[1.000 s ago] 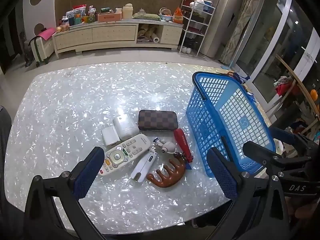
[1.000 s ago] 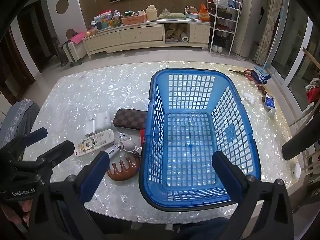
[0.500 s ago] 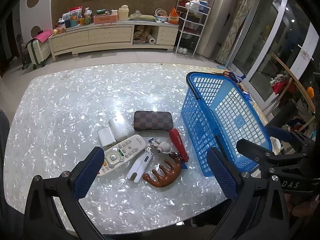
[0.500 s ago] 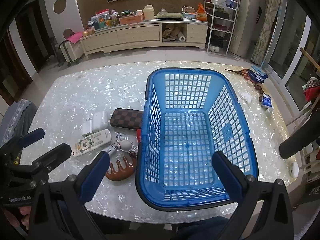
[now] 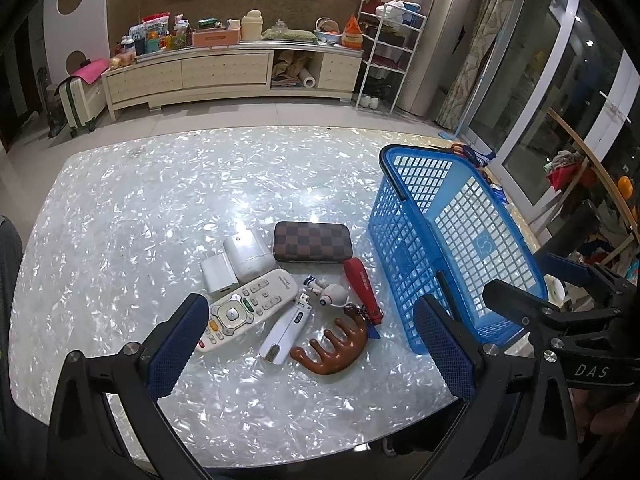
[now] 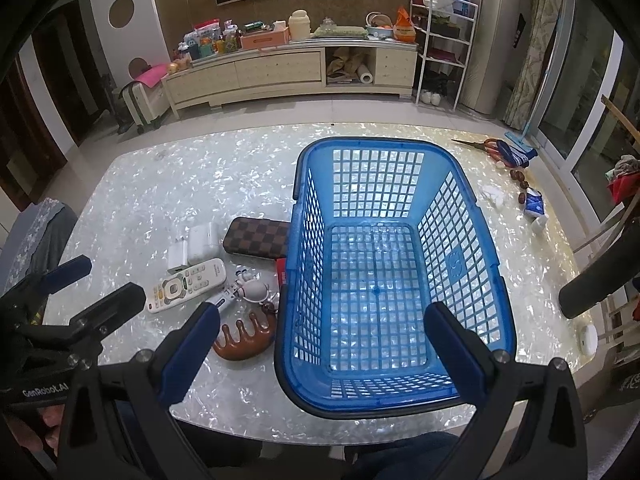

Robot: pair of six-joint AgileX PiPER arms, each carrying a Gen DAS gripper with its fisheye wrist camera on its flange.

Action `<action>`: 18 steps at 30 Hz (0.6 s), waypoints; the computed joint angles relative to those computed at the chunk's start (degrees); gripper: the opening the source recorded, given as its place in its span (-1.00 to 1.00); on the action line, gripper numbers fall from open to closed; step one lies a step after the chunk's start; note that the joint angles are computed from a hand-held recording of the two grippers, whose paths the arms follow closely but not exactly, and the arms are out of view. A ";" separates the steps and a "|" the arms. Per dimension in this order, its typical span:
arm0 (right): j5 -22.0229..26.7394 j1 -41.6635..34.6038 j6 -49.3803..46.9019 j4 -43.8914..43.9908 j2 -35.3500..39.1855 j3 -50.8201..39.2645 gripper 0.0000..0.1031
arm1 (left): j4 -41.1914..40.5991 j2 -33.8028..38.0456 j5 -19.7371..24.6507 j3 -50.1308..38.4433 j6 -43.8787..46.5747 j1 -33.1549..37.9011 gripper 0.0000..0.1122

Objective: Organize rigid objects

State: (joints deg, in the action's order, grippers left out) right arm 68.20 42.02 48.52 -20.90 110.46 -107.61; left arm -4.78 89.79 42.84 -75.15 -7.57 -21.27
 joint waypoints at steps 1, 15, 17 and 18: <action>0.12 0.04 0.02 -0.02 0.08 -0.11 1.00 | -0.24 0.06 0.09 -0.04 0.19 0.10 0.83; 0.74 0.01 -0.34 0.53 0.33 -0.74 1.00 | -0.24 -0.09 0.15 0.14 0.23 0.03 0.83; 0.80 0.00 -0.39 0.62 0.35 -0.81 1.00 | -0.34 0.07 0.15 0.09 0.19 -0.02 0.83; 0.81 0.03 -0.33 0.62 0.39 -0.81 1.00 | -0.39 0.09 0.09 0.12 0.25 0.00 0.83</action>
State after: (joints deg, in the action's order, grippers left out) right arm 69.02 42.05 48.19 -20.28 110.85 -108.42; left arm -5.17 89.88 42.94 -75.03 -7.32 -21.27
